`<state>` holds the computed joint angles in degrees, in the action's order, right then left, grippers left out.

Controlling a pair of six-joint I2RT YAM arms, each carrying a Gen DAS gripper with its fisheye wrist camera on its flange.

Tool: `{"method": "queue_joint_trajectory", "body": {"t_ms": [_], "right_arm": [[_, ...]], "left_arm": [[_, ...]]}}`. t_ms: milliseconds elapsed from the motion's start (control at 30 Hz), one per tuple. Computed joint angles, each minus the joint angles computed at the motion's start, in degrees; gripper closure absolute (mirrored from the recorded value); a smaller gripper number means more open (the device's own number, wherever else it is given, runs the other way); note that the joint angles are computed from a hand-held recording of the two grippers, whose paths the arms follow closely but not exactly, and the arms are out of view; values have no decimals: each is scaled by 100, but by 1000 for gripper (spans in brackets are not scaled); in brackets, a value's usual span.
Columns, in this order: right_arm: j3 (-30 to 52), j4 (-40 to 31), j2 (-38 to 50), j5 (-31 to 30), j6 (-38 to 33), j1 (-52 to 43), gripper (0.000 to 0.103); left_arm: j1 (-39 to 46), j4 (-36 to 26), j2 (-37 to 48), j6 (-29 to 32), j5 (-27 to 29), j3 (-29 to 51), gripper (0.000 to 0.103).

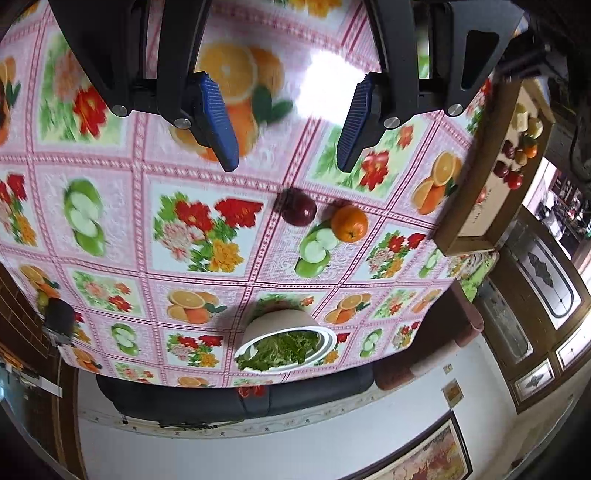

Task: Organize fruits
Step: 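Move both tools back toward the remaining fruits on the tablecloth, then grasp the dark red plum with the right tool while the left tool grasps the tan round fruit, then carry the plum and tan fruit over the cardboard tray with both tools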

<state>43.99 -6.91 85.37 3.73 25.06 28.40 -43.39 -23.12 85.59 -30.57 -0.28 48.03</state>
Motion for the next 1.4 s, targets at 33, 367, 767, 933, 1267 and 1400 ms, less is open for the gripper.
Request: {"method": "queue_joint_trajectory", "body": {"t_ms": [33, 367, 767, 933, 1267, 1400], "right_arm": [[124, 29, 174, -53, -63, -9, 45], [1309, 10, 1704, -57, -361, -50, 56], [897, 210, 1314, -249, -193, -119, 72], [454, 175, 567, -189, 15, 142, 72], [221, -133, -502, 202, 438, 1055, 73], [435, -193, -456, 279, 534, 1360, 73]], "left_arm": [[16, 37, 32, 12, 20, -17, 52], [80, 321, 341, 252, 113, 25, 71], [349, 437, -49, 379, 210, -254, 81], [538, 270, -589, 439, 161, -440, 81], [996, -363, -1823, 596, -149, -722, 81], [1335, -579, -2190, 736, -197, -784, 81]]}}
